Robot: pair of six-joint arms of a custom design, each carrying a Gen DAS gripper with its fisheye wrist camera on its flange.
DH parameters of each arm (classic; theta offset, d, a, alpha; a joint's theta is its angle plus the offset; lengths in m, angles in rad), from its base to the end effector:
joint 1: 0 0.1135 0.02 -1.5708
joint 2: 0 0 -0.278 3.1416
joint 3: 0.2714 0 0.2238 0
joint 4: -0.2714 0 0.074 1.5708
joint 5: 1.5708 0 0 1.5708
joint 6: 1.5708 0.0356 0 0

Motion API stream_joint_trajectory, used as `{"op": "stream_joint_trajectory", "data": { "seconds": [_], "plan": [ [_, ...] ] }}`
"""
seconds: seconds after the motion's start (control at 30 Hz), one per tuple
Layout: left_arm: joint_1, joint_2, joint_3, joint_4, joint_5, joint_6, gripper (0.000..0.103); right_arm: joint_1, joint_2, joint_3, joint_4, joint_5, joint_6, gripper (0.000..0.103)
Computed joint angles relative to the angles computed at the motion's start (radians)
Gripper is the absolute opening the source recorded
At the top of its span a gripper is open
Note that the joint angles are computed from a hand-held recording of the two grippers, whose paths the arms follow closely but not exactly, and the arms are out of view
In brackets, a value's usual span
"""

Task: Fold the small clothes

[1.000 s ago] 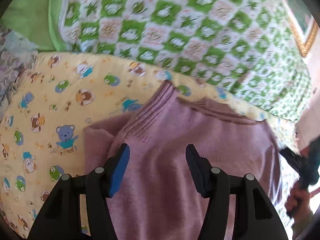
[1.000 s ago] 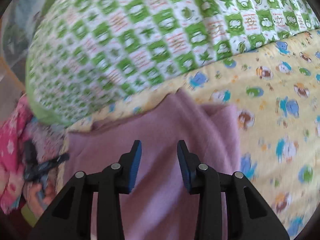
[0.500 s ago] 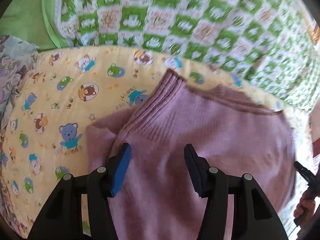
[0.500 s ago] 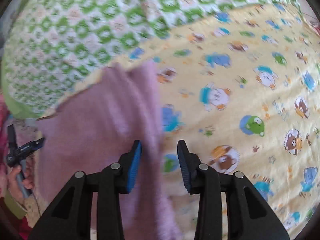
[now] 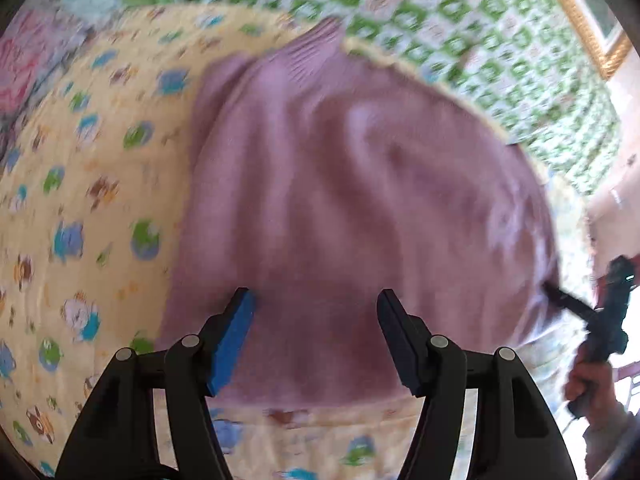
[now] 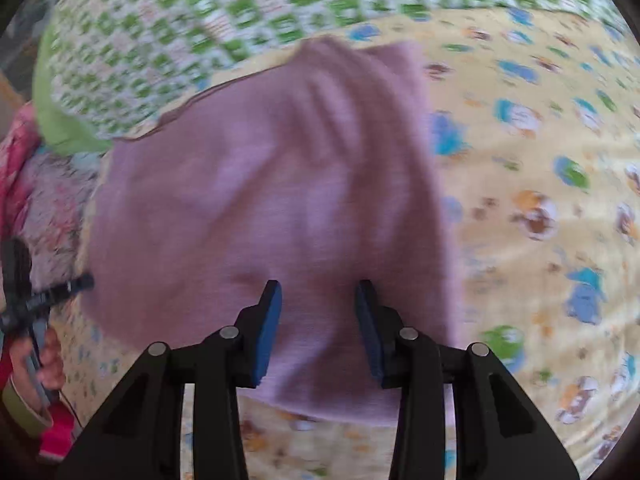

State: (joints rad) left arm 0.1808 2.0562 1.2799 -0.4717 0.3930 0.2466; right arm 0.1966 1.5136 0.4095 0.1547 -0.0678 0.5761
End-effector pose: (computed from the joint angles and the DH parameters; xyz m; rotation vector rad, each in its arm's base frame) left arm 0.3758 0.0548 0.1498 0.1772 2.7090 -0.4342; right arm 0.2138 0.0450 0.1364 0.4561 2.5225 0.3906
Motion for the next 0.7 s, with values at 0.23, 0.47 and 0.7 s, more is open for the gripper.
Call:
{"op": "stream_joint_trajectory", "data": {
  "seconds": [0.23,0.47,0.7],
  "plan": [
    [0.067,0.026,0.030,-0.036,0.028,0.021,0.056,0.011,-0.086,0.053,-0.146,0.018,0.026,0.040],
    [0.136,-0.042,0.017,-0.078,0.058,-0.023,0.070,0.207,-0.008,0.247,-0.187,0.035,0.128,0.046],
    [0.220,-0.020,0.031,-0.151,0.091,0.012,0.078,0.354,0.267,0.615,-0.267,0.020,0.163,0.056]
  ]
}}
